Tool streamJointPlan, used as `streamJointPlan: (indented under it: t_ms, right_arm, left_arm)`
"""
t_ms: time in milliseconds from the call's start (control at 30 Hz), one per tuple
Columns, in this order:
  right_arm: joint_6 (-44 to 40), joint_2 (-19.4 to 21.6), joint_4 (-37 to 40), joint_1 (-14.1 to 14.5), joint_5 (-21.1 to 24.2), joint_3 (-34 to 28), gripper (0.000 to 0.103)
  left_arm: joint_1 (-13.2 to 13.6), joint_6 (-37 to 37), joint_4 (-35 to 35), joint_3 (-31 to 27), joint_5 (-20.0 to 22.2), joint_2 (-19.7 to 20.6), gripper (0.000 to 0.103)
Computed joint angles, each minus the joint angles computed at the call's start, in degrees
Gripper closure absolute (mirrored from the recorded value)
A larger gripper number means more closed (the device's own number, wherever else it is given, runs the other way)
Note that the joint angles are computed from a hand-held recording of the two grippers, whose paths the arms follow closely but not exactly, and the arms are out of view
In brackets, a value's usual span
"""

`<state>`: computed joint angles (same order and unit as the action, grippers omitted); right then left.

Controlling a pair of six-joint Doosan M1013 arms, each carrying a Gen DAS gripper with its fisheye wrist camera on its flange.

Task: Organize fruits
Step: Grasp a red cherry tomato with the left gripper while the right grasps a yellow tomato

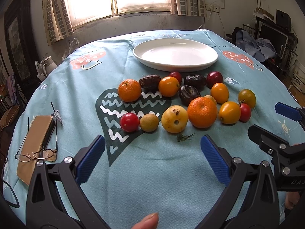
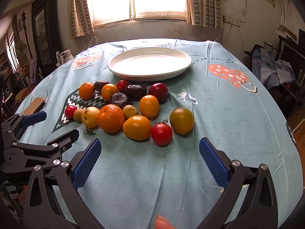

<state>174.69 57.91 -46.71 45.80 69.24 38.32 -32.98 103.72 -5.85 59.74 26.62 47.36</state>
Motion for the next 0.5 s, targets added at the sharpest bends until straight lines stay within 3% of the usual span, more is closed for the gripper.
streamJointPlan:
  t_ms: [133, 233, 267, 400, 500]
  right_arm:
    - [4.34, -3.94, 0.75, -0.77, -11.24, 8.09, 0.001]
    - [15.1, -8.93, -4.84, -1.43, -26.51, 18.89, 0.001]
    - [19.11, -10.0, -6.93, -1.61, -29.77, 21.32, 0.001]
    - [14.87, -10.14, 0.11, -2.08, -26.56, 20.93, 0.001]
    - [10.65, -10.09, 5.28, -2.5, -26.11, 20.67, 0.001]
  left_arm:
    - [0.53, 0.63, -2.06, -2.52, 3.87, 1.5, 0.002]
    - [0.85, 0.25, -1.54, -6.53, 10.49, 3.47, 0.002]
    - [0.9, 0.4, -1.19, -7.46, 12.13, 3.96, 0.002]
    - [1.51, 2.48, -2.99, -12.96, 21.22, 6.87, 0.002]
    - [2.11, 6.19, -5.71, -12.49, 20.99, 6.75, 0.002]
